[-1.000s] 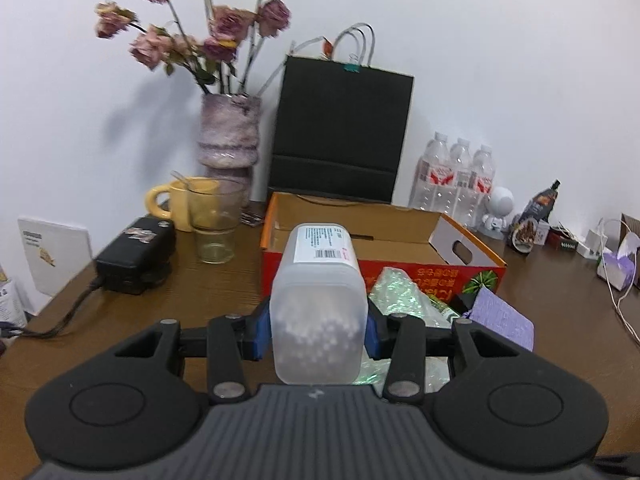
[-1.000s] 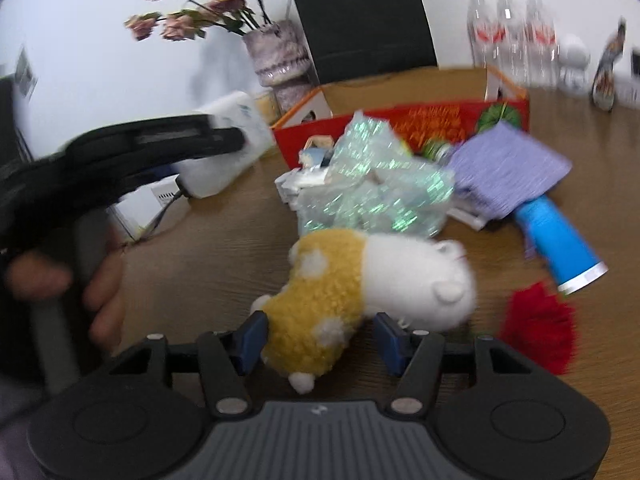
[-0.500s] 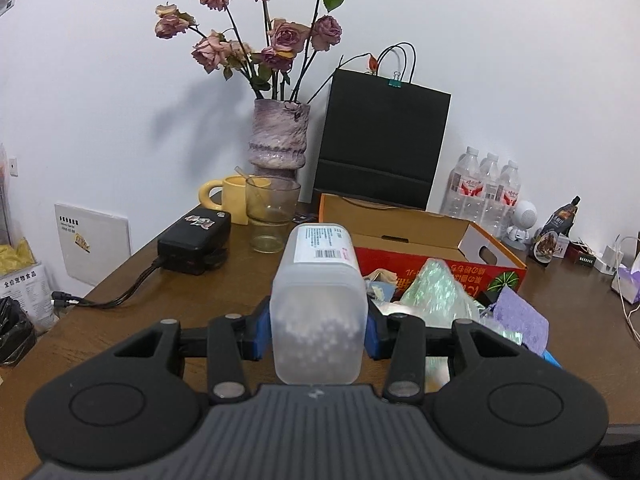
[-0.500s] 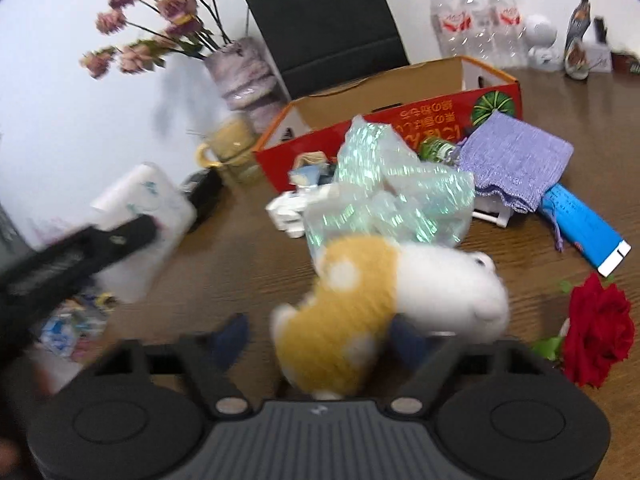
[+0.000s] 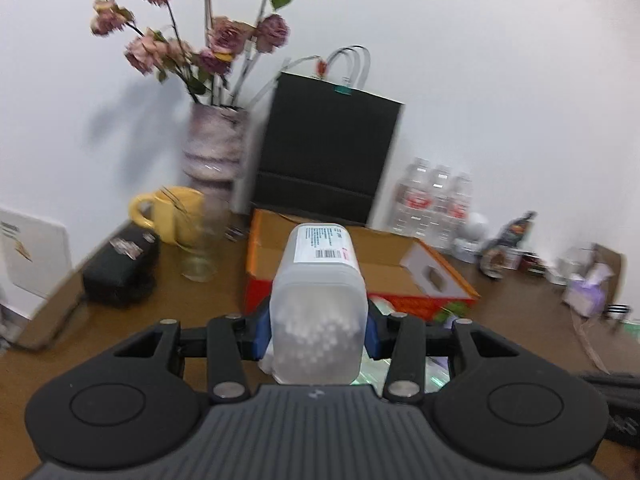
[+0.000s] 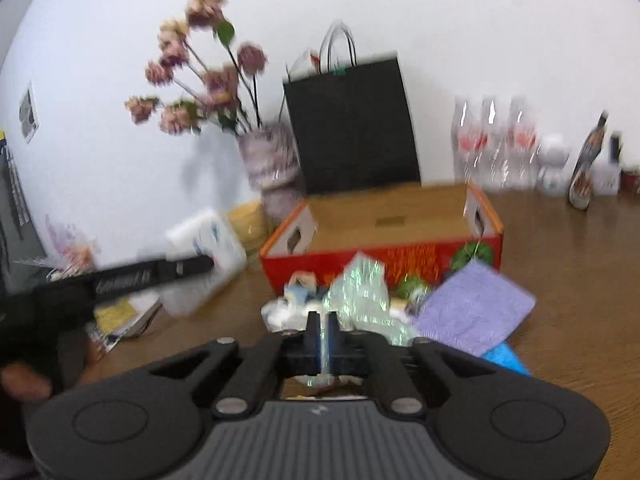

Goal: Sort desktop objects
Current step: 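Carry the container with the left tool while the right tool carries the plush dog into the cardboard box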

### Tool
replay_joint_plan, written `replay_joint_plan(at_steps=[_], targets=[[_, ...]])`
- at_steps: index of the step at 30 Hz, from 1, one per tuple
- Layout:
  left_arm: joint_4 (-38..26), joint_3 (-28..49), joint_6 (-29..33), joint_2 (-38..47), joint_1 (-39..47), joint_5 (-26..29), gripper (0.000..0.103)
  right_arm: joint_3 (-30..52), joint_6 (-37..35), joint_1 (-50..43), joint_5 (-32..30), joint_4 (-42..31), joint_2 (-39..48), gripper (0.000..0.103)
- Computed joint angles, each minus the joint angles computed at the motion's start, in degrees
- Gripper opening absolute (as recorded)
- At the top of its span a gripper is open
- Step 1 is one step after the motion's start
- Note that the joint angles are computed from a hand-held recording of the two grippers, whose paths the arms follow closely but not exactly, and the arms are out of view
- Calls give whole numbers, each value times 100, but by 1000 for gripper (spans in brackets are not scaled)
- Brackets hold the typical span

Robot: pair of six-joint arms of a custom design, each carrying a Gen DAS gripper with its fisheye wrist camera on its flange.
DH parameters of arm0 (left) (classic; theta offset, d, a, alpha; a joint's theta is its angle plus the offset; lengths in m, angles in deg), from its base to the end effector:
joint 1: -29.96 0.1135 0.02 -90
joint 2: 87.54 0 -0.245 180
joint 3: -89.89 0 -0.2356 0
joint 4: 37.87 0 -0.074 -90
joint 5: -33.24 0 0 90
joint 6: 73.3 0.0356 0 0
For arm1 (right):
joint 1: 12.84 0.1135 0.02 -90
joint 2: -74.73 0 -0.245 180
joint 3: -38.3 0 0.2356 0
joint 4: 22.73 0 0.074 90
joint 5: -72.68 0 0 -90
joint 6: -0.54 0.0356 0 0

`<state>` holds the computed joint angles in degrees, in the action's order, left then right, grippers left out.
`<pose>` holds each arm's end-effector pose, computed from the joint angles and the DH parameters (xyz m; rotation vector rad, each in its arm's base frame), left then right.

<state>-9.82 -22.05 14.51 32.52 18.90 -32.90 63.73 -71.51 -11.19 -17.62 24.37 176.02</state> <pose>0.3752 -0.0880 0.0966 0.4233 1.9486 -0.5628 0.2215 0.0066 0.0726 0.2917 2.0593 0.2149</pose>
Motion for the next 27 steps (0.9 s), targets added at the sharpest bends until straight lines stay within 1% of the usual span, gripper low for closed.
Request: replay_joint_plan(at_steps=[1, 2, 3, 5, 6, 7, 9, 11, 13, 14, 15, 16, 18, 20, 22, 23, 25, 27], targets=[[55, 19, -25, 43, -1, -24, 44, -40, -191, -126, -361, 4, 50, 21], [118, -14, -69, 77, 33, 35, 44, -67, -375, -232, -669, -28, 101, 47], [161, -70, -106, 103, 66, 70, 44, -75, -435, -192, -658, -135, 175, 62], [368, -317, -84, 163, 132, 41, 44, -23, -165, 102, -311, -507, 368, 60], [511, -451, -56, 206, 166, 20, 44, 74, 36, 309, -138, -480, 640, 61], [594, -557, -36, 246, 192, -16, 44, 185, 240, 508, 21, -478, 905, 64], [596, -693, -22, 308, 223, -136, 44, 467, 591, 902, 425, -412, 1425, 66], [599, -808, 60, 328, 262, -139, 44, 814, 862, 1269, 895, -375, 1906, 66], [666, -923, 185, 299, 295, -122, 44, 1209, 899, 1601, 1485, -457, 2385, 67], [736, -994, 242, 284, 309, -121, 44, 1254, 893, 1723, 1637, -330, 2548, 69], [875, -1087, 286, 274, 322, -131, 44, 1295, 888, 1850, 1808, -212, 2698, 53], [1010, -1169, 309, 272, 335, -135, 44, 1286, 907, 2004, 2065, -94, 2793, 50], [1090, -1226, 290, 258, 358, -89, 44, 1132, 935, 2089, 2213, 117, 2771, 48], [1090, -1224, 256, 217, 389, 7, 44, 832, 829, 2059, 2205, 334, 2488, 48], [886, -1030, 252, 149, 394, 195, 44, 334, 610, 1983, 2173, 587, 1884, 48], [719, -874, 258, 123, 392, 317, 44, 96, 470, 1804, 1993, 625, 1439, 48], [86, -281, 255, 122, 354, 628, 44, -280, 203, 1379, 1561, 425, 390, 48], [-912, 715, 164, 291, 289, 923, 44, -218, -154, 566, 896, -204, -631, 49]])
